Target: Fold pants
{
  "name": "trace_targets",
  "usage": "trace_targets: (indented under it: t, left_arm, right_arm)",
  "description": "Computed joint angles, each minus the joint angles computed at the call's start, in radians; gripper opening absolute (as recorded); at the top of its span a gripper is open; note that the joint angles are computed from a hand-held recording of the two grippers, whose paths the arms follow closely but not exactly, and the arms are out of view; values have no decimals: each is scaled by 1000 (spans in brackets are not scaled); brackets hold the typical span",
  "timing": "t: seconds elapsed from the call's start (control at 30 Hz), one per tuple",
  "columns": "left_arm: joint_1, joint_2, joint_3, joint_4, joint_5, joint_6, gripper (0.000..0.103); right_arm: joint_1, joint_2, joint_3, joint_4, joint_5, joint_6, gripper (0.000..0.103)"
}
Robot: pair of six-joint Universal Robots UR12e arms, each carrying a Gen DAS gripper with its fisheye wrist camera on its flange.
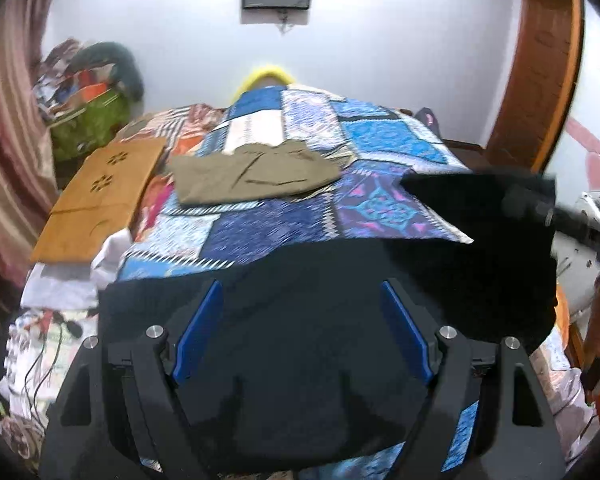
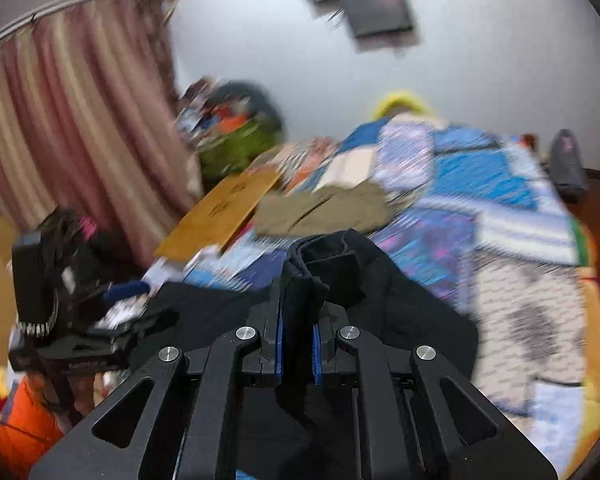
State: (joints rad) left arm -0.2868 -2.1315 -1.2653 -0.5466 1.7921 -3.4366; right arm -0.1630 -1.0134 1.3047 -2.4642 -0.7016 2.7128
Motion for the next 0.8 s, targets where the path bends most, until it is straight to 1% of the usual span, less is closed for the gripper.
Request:
trace_targets:
  t: [0.07,0.13,0.2,0.23,0.27,0.33,0.37,0.4,0.43,0.57,0.63,0.7,0.73,0.77,0.8]
  left_arm:
    - [5,10,-21,-5,6,-16,80]
    - [8,14,-32,-10,2,-31,80]
    - [11,16,-40,-16,-2,-40,80]
    - [11,18,-43,-17,-3,-43,80]
    - [10,18,-45,-18,-1,-44,80]
    - [7,14,-42,-21,5,-40,80]
    - [6,11,-38,-23,8,-35,80]
    - [4,8,-33,-22,8,-31,80]
    - [4,4,-27,-22,5,-27,80]
    - [-2,-11,0,-15,-1,-7,80]
    - [-7,-23,20,-9,-9,12,80]
    - [-11,-40,46,-12,-28,31,80]
    - [-13,-52,64,-15,-39,43,78]
    - [-16,-63,81,-23,-46,53,72]
    - [-19,-74,99,-35,-54,65,68]
  right_arm:
    - [19,-8,17,94,-10,-93,9]
    - [34,-12,30,176,-38,-172,10]
    - [49,-9,33,239,-76,-225,10]
    - [55,-6,33,264,-97,-241,14]
    - [61,-3,33,283,-121,-252,15]
    - [71,3,20,327,-164,-268,25]
    - [73,3,14,343,-170,-277,29]
    - [71,2,8,363,-159,-295,37]
    - [67,-1,7,366,-149,-301,41]
    - [45,-24,21,308,-118,-283,42]
    - [28,-24,17,241,-117,-245,42]
    - [19,-23,15,160,-148,-204,42]
    - [12,-16,9,107,-168,-180,42]
    - [8,-7,-2,76,-188,-165,42]
    - [4,2,-13,62,-205,-156,42]
